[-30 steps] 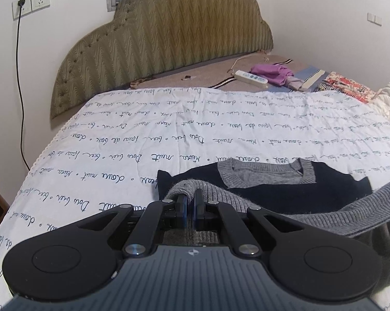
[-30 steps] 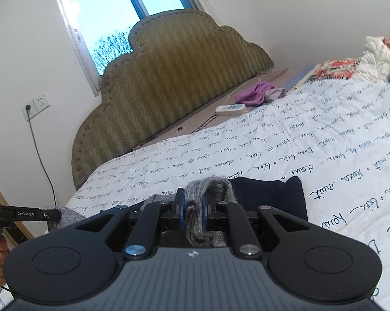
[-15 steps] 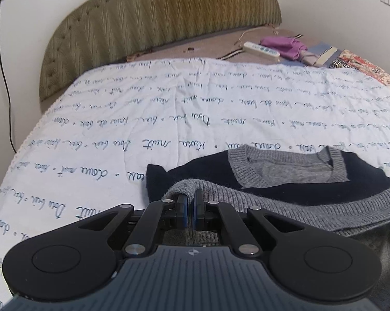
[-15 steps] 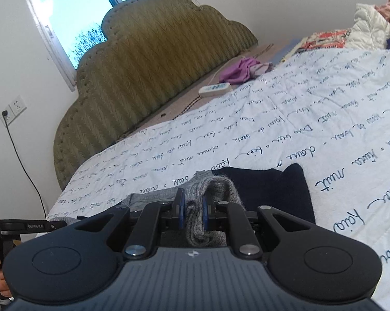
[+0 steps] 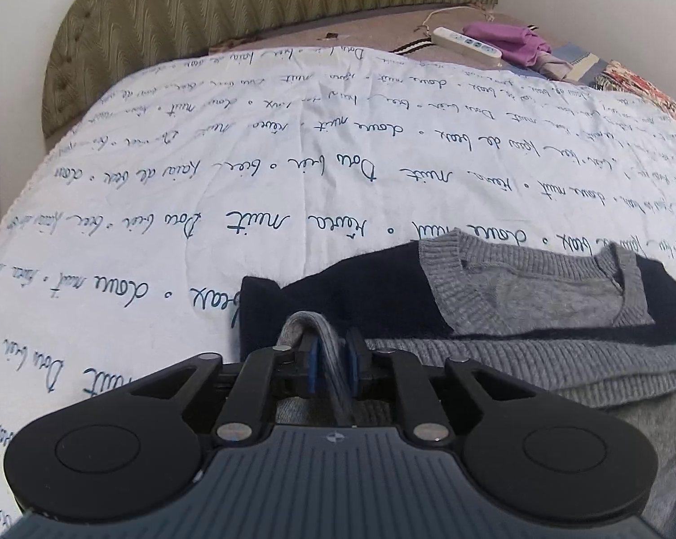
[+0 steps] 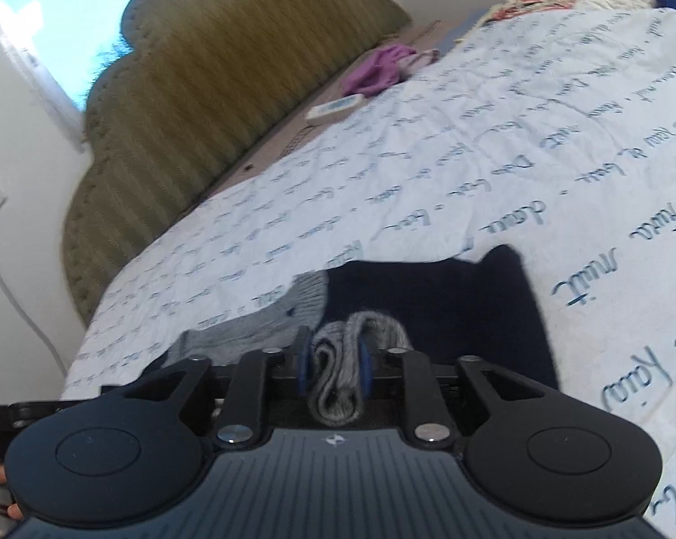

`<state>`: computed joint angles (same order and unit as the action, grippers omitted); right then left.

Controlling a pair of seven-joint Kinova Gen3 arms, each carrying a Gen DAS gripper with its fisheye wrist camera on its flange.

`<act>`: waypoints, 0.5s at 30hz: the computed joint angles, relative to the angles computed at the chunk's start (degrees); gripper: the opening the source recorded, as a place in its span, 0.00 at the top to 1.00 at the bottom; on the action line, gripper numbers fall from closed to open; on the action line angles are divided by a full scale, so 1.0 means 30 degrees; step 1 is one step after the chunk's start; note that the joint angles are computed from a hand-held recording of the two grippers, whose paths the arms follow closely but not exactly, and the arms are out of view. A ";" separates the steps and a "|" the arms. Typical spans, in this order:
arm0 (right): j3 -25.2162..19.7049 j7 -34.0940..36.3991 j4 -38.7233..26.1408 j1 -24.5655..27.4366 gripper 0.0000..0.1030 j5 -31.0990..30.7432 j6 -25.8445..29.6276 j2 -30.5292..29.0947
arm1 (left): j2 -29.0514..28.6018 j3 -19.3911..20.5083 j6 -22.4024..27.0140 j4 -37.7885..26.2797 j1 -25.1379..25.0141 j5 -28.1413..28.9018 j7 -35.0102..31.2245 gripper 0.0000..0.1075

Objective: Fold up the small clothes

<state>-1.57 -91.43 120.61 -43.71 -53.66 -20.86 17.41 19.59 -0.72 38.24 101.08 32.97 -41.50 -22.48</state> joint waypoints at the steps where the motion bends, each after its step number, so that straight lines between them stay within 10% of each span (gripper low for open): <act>1: 0.0006 0.0776 -0.0103 0.0002 0.67 -0.0777 -0.0129 0.0031 | -0.0018 0.0028 -0.0211 0.0015 -0.0192 0.0184 -0.0055 0.74; 4: 0.0164 0.3052 -0.0192 -0.0384 0.43 -0.3107 -0.1230 0.0065 | -0.0325 0.0081 -0.1312 0.0309 -0.0955 0.1092 -0.0352 0.64; 9: -0.0706 0.5940 0.0080 -0.0820 0.42 -0.6178 -0.4853 -0.0218 | -0.0903 -0.1340 -0.1796 0.0869 0.0082 0.0154 0.2243 0.27; 15: -0.5600 0.6893 0.0331 0.3334 0.39 -0.2630 -0.3500 -0.0969 | -0.1183 -0.0493 0.0093 0.1051 0.0592 -0.2343 0.4678 0.28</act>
<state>-18.37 -70.75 121.60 -33.71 -61.55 -31.36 14.51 16.04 -2.19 38.52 104.23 34.75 -48.53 -8.45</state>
